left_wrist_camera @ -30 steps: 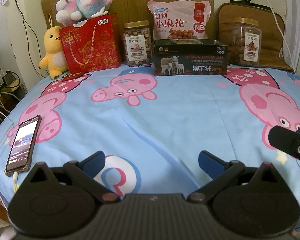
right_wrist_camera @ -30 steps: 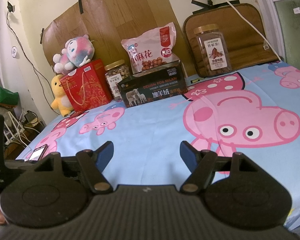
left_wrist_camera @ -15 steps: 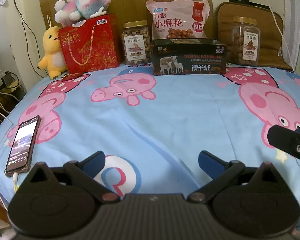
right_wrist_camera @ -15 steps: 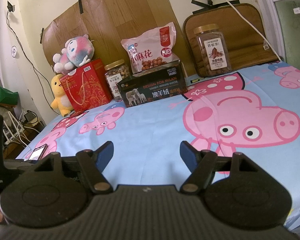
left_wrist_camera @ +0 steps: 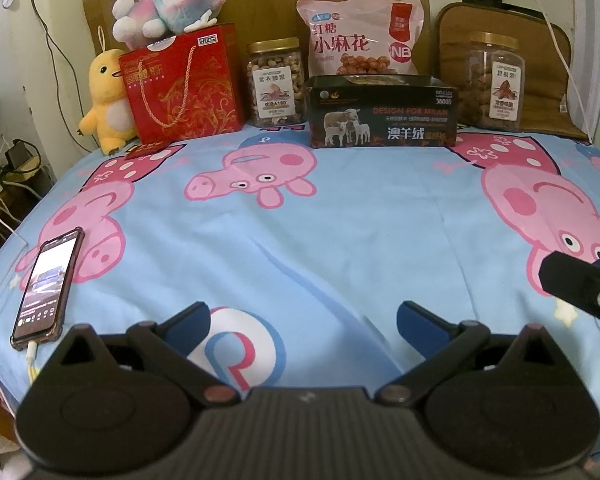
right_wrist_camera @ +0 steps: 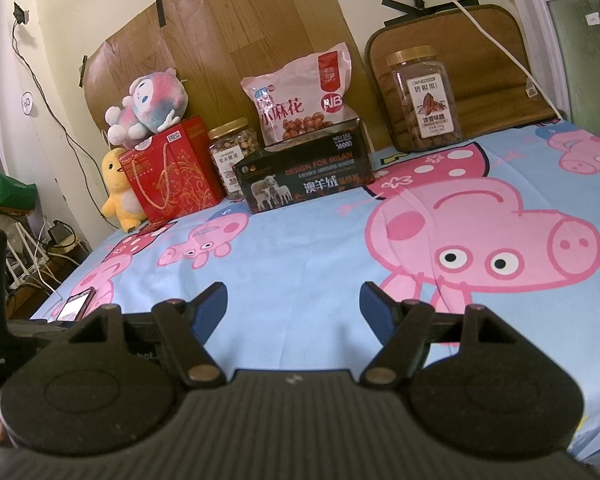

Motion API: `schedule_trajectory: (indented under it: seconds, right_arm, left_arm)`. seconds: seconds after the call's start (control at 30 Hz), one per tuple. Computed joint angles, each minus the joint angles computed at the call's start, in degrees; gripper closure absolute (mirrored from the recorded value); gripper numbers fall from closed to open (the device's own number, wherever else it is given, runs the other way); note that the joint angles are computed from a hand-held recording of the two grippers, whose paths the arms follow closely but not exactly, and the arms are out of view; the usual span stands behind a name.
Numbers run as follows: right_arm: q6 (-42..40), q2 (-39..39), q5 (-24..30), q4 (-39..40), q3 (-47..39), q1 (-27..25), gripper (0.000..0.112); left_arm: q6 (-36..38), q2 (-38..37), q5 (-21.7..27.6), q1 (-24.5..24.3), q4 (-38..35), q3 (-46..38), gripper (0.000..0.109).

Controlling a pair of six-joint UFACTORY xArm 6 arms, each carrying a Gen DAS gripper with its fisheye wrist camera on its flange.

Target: Organize snacks

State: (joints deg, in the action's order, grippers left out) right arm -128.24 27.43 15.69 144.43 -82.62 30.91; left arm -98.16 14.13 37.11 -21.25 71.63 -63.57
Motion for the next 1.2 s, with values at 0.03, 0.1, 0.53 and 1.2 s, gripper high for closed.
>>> schedule_trajectory:
  seconds: [0.03, 0.1, 0.53, 1.2]
  right_arm:
    - [-0.05, -0.02, -0.01, 0.08, 0.03, 0.02, 0.037]
    - [-0.03, 0.01, -0.01, 0.06, -0.01, 0.0, 0.037]
    - [0.41, 0.57, 0.05, -0.89, -0.71, -0.2, 0.037]
    - [33.61, 17.19, -8.85, -37.06, -23.68, -0.37, 0.03]
  left_arm:
    - [-0.05, -0.04, -0.05, 0.04, 0.06, 0.05, 0.006]
    - [-0.21, -0.08, 0.04, 0.06, 0.15, 0.1, 0.006]
    - [-2.77, -0.5, 3.22, -1.01, 4.36, -0.31, 0.006]
    - [5.46, 15.63, -2.15, 5.99, 4.08, -20.5, 0.006]
